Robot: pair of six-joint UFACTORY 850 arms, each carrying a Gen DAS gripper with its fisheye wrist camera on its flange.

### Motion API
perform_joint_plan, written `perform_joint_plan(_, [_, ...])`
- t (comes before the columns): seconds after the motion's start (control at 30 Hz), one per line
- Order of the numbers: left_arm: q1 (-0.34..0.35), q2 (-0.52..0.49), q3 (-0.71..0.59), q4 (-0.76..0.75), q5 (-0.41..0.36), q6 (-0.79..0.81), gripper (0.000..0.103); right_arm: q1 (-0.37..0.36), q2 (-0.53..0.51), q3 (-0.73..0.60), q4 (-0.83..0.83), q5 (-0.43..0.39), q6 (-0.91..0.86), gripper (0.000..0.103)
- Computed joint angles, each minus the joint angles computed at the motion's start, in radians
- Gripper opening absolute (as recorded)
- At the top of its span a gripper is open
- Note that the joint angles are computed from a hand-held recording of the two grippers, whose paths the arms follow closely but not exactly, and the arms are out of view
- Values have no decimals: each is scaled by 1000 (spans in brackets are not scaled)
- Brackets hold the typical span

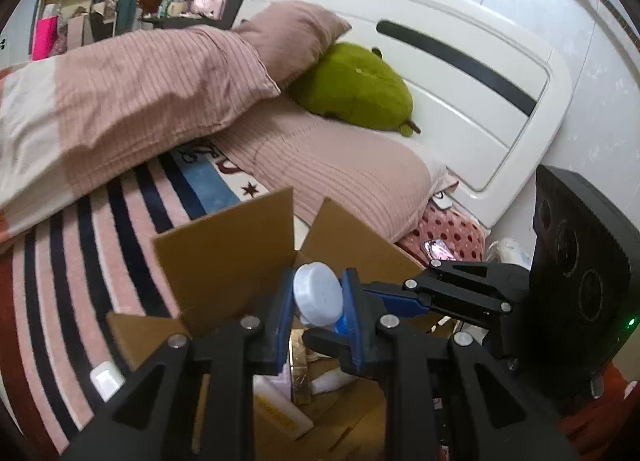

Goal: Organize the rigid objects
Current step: 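Lower the lens case into the cardboard box and release it, then grasp the white earbud case on the blanket with the right gripper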

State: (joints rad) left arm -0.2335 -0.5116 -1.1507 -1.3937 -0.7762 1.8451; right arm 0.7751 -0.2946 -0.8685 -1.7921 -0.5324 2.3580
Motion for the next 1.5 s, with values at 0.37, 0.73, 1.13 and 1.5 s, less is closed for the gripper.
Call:
perform_joint_plan(0.37, [25,25,37,-84,30,63,74,5,-1,-12,21,1,-48,78])
perform_joint_plan(0.73, [253,101,113,-198,-18,204,82,105,-166,-288,146,-28,-377,103])
perform_joint_plan(1.13, [454,-16,88,-313,67,303,83,79,-467,-587,196,225,-397,103])
perform_joint_plan(1.5, [468,-121,50,-271,102,260,83,-22,-692,-750,535,184,-489,89])
